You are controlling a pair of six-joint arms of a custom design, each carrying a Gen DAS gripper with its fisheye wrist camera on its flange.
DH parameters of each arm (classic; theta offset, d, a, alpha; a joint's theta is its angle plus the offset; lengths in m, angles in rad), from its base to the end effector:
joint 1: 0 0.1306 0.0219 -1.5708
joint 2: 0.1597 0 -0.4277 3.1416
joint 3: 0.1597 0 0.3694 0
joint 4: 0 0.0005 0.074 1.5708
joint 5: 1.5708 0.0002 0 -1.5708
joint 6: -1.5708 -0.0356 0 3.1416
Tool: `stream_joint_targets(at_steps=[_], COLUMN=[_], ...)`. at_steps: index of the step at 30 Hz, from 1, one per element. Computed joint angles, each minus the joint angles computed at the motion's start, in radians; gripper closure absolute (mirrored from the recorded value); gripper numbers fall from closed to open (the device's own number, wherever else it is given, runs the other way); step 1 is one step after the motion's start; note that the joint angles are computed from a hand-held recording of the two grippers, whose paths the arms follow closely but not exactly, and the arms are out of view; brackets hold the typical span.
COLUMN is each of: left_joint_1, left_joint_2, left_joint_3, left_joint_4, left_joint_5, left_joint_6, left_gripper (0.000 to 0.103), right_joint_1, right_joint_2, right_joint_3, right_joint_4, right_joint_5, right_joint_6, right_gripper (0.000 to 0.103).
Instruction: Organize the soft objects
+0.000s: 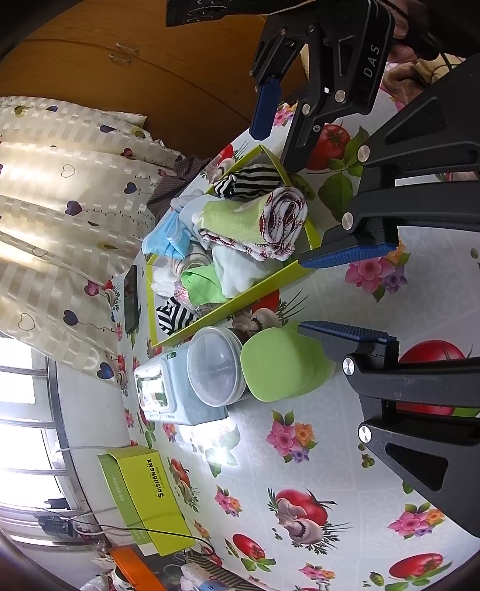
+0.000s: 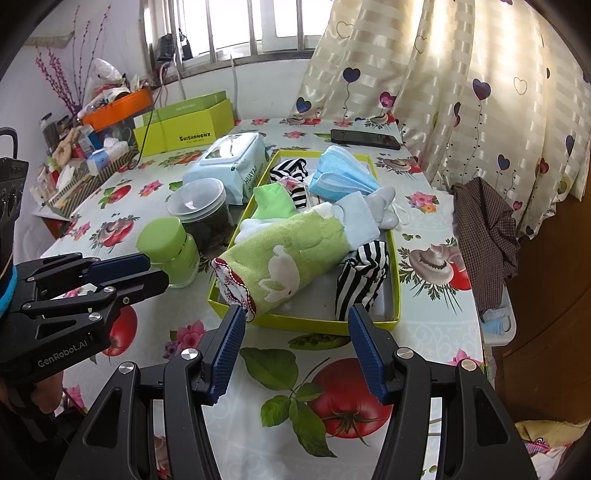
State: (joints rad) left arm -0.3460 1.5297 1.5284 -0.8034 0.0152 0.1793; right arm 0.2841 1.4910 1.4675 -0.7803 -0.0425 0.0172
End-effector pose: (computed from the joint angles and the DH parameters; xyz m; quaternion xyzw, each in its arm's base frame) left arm 0.4867 -0.1766 0.4757 0.0801 0.9240 -0.1039 0.3591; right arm 0.4809 0.1415 0.4692 -0.1470 0.9155 0.0693 0.3681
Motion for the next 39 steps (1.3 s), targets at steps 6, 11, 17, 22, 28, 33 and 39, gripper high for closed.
stream_joint_targets(at_steps=[6,11,17,22,28,33,39], left_joint_1=[0.003,0.005,0.004,0.003,0.003,0.004,0.003], left_joint_2=[0.001,0.002,0.003,0.003,0.003,0.001,0.001], left_joint_3=[-0.001,0.001,0.004,-0.001,-0.002,-0.007,-0.007], left_joint_4=[0.002,0.0,-0.007,-0.002,-0.003,-0.002,-0.003], left_joint_5=[0.006,0.015,0.012,0.013,0.014,0.015,0.015], left_joint_6=[-0.002,-0.007,-0.008,-0.011,-0.012,-0.012,-0.012], left_gripper=[0.072,0.072,0.072,0.072,0.072,0.072,0.072], right_joint_1=[0.0,-0.002,0.0,0.0,-0.001,-0.001,-0.001], right_joint_2=[0.002,0.002,0.004,0.004,0.006,0.005,0.003], right_joint_3=[0.005,0.002,0.005,0.007,0.009,0.008,0.003], right_joint_4=[-0.004,-0.001,-0.004,-0.005,-0.008,-0.007,-0.004], right_joint_5=[-0.001,-0.002,-0.001,-0.001,-0.001,-0.002,-0.002], right_joint_6=[0.001,0.003,0.001,0.001,0.001,0.001,0.001], right_gripper=[0.045,0.045,0.045,0.045,0.045,0.045,0.045])
